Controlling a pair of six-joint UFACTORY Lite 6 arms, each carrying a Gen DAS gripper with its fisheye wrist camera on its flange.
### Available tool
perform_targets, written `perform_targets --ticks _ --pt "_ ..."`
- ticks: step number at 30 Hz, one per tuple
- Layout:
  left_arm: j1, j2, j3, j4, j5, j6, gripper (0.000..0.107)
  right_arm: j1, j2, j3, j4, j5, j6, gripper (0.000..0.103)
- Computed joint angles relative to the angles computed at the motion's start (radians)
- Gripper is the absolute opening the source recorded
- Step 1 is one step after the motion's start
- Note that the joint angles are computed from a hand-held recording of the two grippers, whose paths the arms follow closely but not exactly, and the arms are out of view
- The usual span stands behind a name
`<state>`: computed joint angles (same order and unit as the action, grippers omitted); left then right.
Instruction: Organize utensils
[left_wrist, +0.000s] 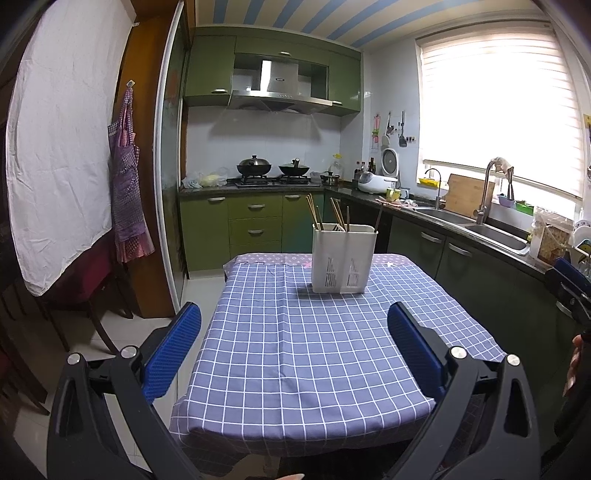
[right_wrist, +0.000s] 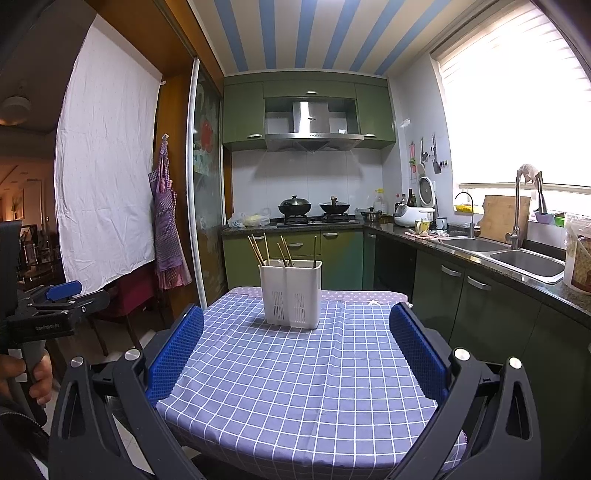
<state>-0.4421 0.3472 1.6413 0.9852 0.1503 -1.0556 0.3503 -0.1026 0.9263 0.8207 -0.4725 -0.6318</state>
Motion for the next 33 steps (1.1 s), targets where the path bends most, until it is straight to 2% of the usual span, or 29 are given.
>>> perform_targets --ticks 17,23,26,29,33 --pt "-0.001 -0.010 -0.018 0.085 -0.003 -0.070 0.096 0.006 0.008 -0.009 -0.015 -0.005 0.013 0.099" --pt "0.008 -0.018 -0.022 0.024 -0.016 -0.003 0.096 0.007 0.009 -0.006 -0.011 -0.005 0.009 0.099" --pt "0.006 -0.019 -0.024 0.051 -0.011 -0.026 0.096 0.007 0.008 -0.008 -0.013 -0.004 0.010 0.099" --pt "0.005 -0.012 -0.014 -0.032 -0.005 0.063 0.096 0.007 0.009 -0.006 -0.014 -0.004 0.012 0.099" --pt "0.002 -0.005 -0.004 -0.052 0.007 0.087 0.096 0.007 0.009 -0.007 -0.013 -0.002 0.011 0.099"
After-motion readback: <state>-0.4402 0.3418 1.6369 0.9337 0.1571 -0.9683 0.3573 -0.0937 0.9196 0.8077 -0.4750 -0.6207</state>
